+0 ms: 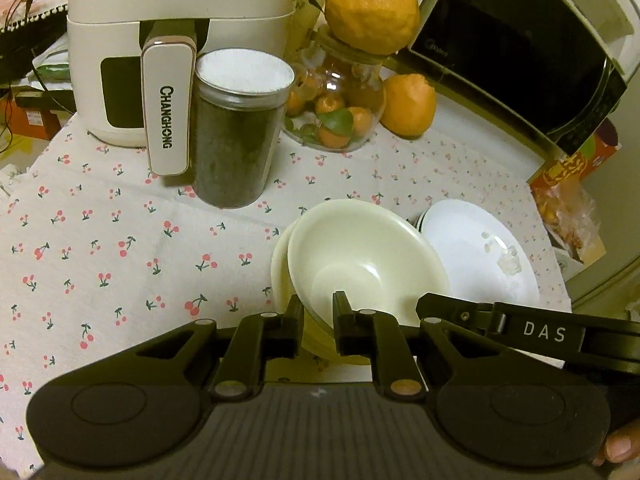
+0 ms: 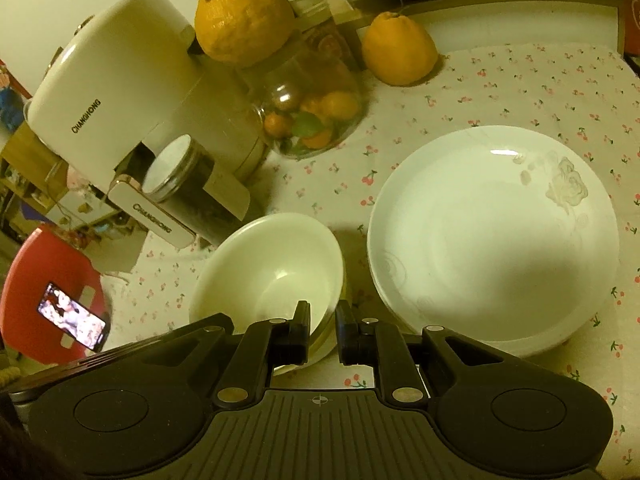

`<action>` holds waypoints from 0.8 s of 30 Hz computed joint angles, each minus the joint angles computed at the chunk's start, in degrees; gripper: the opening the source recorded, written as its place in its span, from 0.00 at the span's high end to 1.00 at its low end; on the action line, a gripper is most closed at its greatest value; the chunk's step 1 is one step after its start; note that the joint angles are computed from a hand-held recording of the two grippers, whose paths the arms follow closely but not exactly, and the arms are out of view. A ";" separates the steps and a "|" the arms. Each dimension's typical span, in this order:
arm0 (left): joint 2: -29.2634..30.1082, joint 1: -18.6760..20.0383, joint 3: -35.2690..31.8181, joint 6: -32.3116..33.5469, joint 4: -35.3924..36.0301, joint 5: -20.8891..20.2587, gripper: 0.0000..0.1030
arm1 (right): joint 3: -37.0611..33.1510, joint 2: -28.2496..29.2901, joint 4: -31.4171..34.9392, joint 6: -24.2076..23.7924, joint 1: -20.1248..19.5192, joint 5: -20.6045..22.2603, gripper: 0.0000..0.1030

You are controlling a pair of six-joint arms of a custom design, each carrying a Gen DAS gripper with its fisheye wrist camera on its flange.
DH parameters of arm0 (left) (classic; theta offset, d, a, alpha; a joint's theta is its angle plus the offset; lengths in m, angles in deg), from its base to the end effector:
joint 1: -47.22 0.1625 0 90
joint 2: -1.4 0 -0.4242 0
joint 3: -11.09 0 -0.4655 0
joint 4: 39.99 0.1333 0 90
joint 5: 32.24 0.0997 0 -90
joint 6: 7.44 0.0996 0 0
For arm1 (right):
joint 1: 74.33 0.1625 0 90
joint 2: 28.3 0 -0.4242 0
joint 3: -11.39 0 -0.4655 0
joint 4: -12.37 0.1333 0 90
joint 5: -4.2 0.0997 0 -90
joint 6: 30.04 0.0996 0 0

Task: Organize plates and bowls
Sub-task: 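Lower the small bowl into the nested bowls and open the left gripper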

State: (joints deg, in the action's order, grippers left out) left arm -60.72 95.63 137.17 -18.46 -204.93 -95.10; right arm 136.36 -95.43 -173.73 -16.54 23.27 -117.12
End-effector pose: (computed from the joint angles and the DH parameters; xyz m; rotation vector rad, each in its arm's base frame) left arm -0.2098 -0.5057 0.0512 0.6639 2.6716 -0.5315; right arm 0.1527 -0.5281 0.1542 -0.3793 -2.5365 1.0015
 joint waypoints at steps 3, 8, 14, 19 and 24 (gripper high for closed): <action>0.37 -0.20 0.13 1.35 -0.96 0.57 0.87 | -0.07 0.41 -0.36 -0.31 0.01 -0.36 0.85; 0.84 -0.63 0.54 4.40 -2.81 0.92 0.70 | 0.15 0.04 -0.23 -0.04 -0.50 0.86 0.79; 2.06 -1.97 1.69 12.65 -7.51 3.42 0.32 | 1.13 -1.59 -0.22 1.83 -1.23 1.68 0.55; 2.12 -1.91 2.22 16.13 -8.72 2.60 0.17 | 2.20 -2.90 -0.88 2.03 -1.56 2.24 0.43; 2.12 -1.39 2.75 20.38 -9.54 0.94 0.06 | 4.00 -5.26 -0.47 4.60 -2.71 5.73 0.37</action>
